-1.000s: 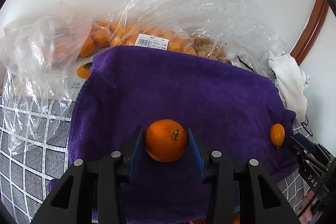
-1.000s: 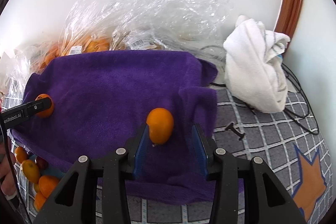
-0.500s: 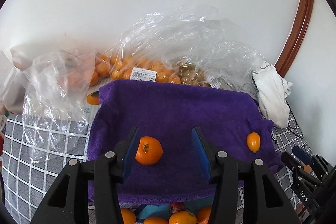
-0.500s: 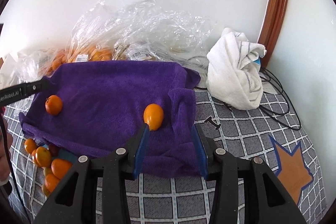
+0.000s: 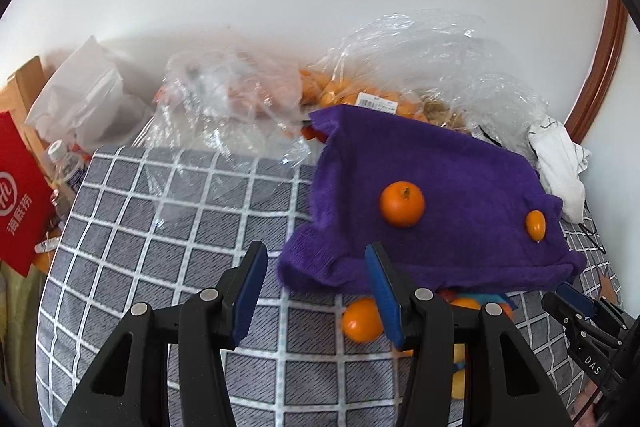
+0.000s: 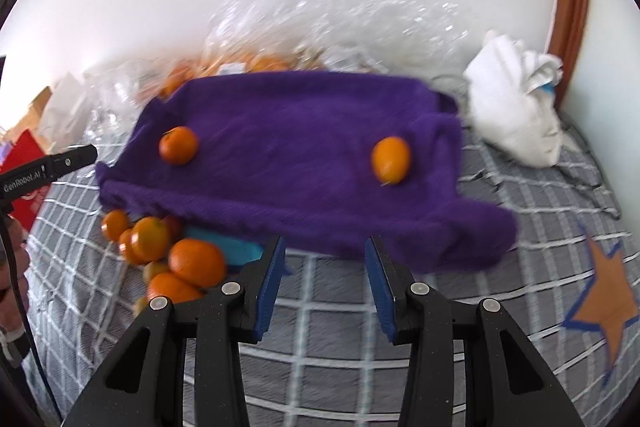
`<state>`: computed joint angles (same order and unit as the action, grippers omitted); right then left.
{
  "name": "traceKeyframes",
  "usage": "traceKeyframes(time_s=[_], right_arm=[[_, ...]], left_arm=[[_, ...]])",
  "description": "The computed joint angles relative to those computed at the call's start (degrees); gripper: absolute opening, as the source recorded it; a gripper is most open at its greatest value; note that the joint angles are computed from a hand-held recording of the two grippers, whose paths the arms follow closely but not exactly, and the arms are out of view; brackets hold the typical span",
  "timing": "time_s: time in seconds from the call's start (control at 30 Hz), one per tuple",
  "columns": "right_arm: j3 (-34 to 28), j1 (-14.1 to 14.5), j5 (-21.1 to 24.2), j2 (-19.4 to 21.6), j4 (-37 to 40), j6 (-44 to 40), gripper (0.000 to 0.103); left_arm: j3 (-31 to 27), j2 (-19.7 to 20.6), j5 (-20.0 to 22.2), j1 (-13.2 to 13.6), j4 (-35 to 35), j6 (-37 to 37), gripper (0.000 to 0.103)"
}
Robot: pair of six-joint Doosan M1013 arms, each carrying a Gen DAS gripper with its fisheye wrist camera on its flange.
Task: Organize fruits
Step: 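Grasp another orange with the left tool while the right tool grasps a large orange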
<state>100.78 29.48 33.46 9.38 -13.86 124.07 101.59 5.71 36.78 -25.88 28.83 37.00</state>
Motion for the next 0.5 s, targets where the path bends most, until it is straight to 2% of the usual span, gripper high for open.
traceKeyframes(time_s=[0.07, 0.2, 0.33, 0.4, 0.47, 0.5], right_arm=[[-0.17, 0.4, -1.13, 0.4, 4.9, -5.0, 0.039], [-0.72, 1.77, -2.78, 1.33, 7.72, -9.09, 0.039], [-1.53, 1.59, -3.24, 2.49, 14.88, -14.75, 0.039], [-2.12, 1.08, -2.5, 3.03, 19.28, -17.85, 0.04], [-3.2, 0.54, -0.1, 3.99, 24.44, -21.44, 0.04], [-3.86, 0.53, 1.25, 4.56, 24.64, -21.41, 0.042]], left_arm=[[1.46, -0.98, 0.1, 0.48, -0.67, -0.77, 0.049], [3.51, -2.06, 0.68, 0.78, -0.6, -2.83, 0.051], [4.72, -2.53, 0.7, 0.88, -1.5, -2.86, 0.051], [5.21, -2.66, 0.01, 0.88, -1.52, -2.73, 0.051], [5.44, -2.62, 0.29, 0.69, -1.19, -3.16, 0.051], [5.45, -2.56, 0.31, 0.72, -1.63, -3.13, 0.051]])
